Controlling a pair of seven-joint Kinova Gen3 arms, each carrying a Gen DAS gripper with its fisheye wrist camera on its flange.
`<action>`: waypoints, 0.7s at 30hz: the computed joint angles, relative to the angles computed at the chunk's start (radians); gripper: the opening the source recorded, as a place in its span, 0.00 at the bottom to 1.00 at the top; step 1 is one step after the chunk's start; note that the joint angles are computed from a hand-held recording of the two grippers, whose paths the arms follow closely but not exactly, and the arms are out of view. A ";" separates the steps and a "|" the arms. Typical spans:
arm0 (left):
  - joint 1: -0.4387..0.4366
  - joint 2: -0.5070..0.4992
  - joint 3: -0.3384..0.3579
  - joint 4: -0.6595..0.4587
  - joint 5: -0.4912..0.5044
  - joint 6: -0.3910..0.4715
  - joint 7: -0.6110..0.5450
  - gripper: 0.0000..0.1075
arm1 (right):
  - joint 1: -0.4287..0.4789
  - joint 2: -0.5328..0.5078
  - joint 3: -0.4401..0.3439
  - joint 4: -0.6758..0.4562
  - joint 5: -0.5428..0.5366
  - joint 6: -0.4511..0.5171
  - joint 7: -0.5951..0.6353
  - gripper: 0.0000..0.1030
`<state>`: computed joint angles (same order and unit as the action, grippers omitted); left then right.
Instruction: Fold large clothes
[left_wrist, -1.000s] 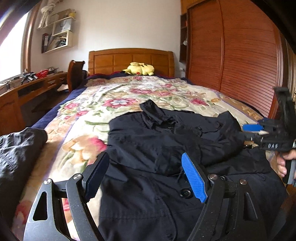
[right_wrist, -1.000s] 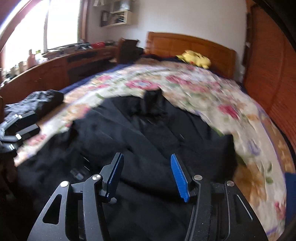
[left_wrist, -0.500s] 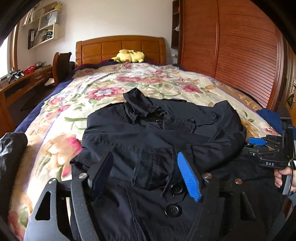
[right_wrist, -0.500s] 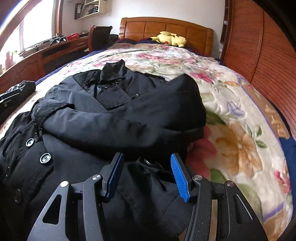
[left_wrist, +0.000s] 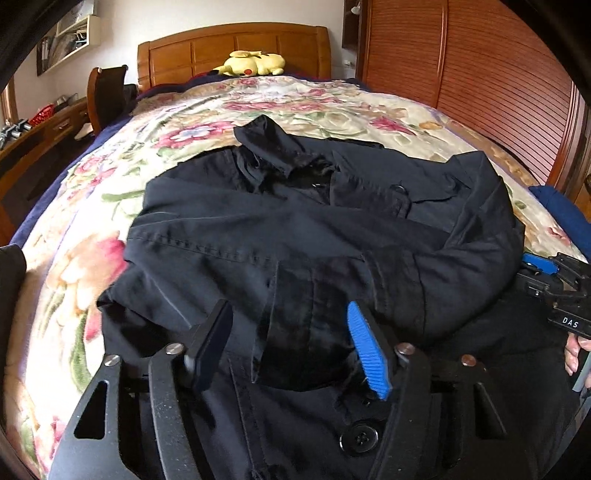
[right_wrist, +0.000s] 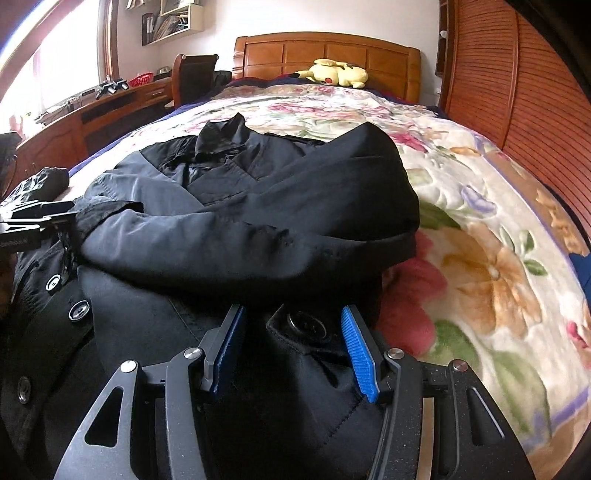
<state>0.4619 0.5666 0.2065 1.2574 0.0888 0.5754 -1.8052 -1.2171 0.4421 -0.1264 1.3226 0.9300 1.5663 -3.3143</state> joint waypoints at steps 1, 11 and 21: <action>-0.014 0.004 0.017 -0.003 0.012 0.009 -0.016 0.54 | -0.003 0.005 0.001 -0.006 0.002 0.006 0.002 0.53; -0.001 -0.043 0.016 0.051 0.028 -0.018 -0.084 0.06 | -0.051 0.036 0.025 -0.036 0.025 0.078 -0.041 0.54; -0.028 -0.179 -0.057 0.119 -0.053 -0.152 0.000 0.06 | -0.038 0.024 0.008 -0.016 0.022 0.060 -0.071 0.53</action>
